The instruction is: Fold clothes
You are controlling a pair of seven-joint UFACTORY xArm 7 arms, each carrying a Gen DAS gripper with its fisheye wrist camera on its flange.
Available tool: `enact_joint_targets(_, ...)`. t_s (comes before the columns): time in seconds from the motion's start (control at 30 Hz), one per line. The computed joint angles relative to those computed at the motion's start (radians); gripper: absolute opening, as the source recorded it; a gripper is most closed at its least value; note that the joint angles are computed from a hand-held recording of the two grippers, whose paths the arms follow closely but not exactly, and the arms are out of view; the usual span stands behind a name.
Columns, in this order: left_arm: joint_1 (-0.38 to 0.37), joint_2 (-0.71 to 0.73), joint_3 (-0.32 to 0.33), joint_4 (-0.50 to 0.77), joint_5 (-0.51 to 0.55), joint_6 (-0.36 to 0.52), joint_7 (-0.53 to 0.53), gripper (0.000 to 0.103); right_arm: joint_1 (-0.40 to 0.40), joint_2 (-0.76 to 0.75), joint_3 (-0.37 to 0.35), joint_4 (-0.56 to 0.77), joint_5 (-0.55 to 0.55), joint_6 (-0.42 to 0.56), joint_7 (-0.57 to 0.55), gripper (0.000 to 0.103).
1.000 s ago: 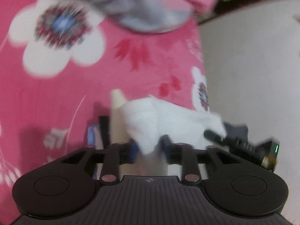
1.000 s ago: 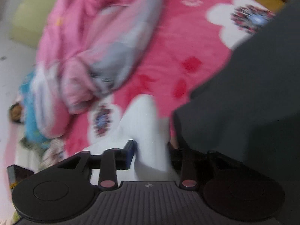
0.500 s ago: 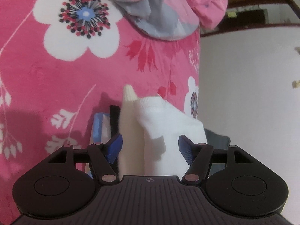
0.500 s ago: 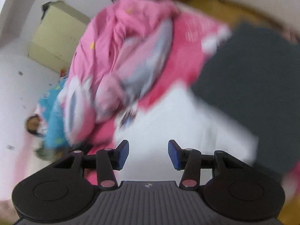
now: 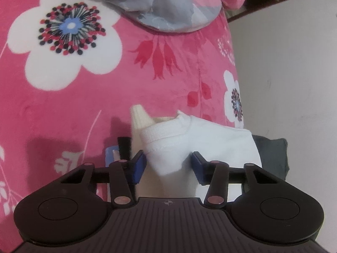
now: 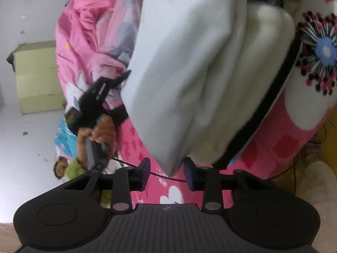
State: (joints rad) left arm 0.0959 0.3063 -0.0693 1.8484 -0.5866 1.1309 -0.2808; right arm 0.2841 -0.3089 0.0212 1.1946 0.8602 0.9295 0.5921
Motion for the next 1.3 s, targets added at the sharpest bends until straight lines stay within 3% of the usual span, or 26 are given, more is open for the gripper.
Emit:
enact_joint_targets(0.1,-0.008,0.007,-0.002,0.009,0.018,-0.013,0.020,0.029,-0.001,-0.009,0.026,-0.013,-0.039,-0.040,0.040,0.017)
enact_joint_targets(0.23,-0.015,0.016,-0.006,0.024,0.032,-0.026,0.042,0.012,0.009,-0.016,0.049,-0.015,-0.099,-0.088,0.072,0.010)
enact_joint_targets(0.3,-0.017,0.026,-0.008,0.047,0.039,-0.019,0.042,0.011,0.020,-0.025,0.049,-0.012,-0.117,-0.098,0.067,0.009)
enact_joint_targets(0.57,-0.001,0.128,-0.029,0.262,0.056,0.043,0.089,0.009,0.060,-0.030,0.052,0.049,-0.141,-0.146,0.077,0.008)
enact_joint_targets(0.67,-0.014,0.142,-0.027,0.256,0.107,0.064,0.105,0.010,0.073,-0.037,0.061,0.009,-0.133,-0.158,0.103,0.008)
enact_joint_targets(0.77,-0.019,0.115,-0.020,0.186,0.130,0.061,0.103,0.023,0.062,-0.042,0.077,-0.041,-0.166,-0.119,0.162,0.009)
enact_joint_targets(0.9,-0.008,0.055,-0.005,0.142,0.127,0.039,0.083,0.030,0.089,-0.032,0.026,-0.007,-0.124,0.049,0.124,0.010)
enact_joint_targets(1.03,-0.012,-0.052,0.017,0.099,0.168,-0.007,0.088,0.032,0.037,-0.070,0.001,0.095,-0.220,0.141,0.030,0.010)
enact_joint_targets(1.1,-0.030,-0.131,0.015,0.049,0.187,-0.044,0.146,0.033,-0.014,-0.060,-0.002,0.175,-0.341,0.145,-0.027,0.009)
enact_joint_targets(1.2,-0.067,-0.196,-0.012,0.015,0.124,0.003,0.314,0.036,-0.076,0.043,-0.001,0.323,-0.516,0.132,-0.153,0.009)
enact_joint_targets(1.3,-0.132,-0.236,-0.039,-0.048,0.071,0.112,0.459,0.036,-0.101,0.197,-0.009,0.424,-0.528,0.081,-0.317,0.008)
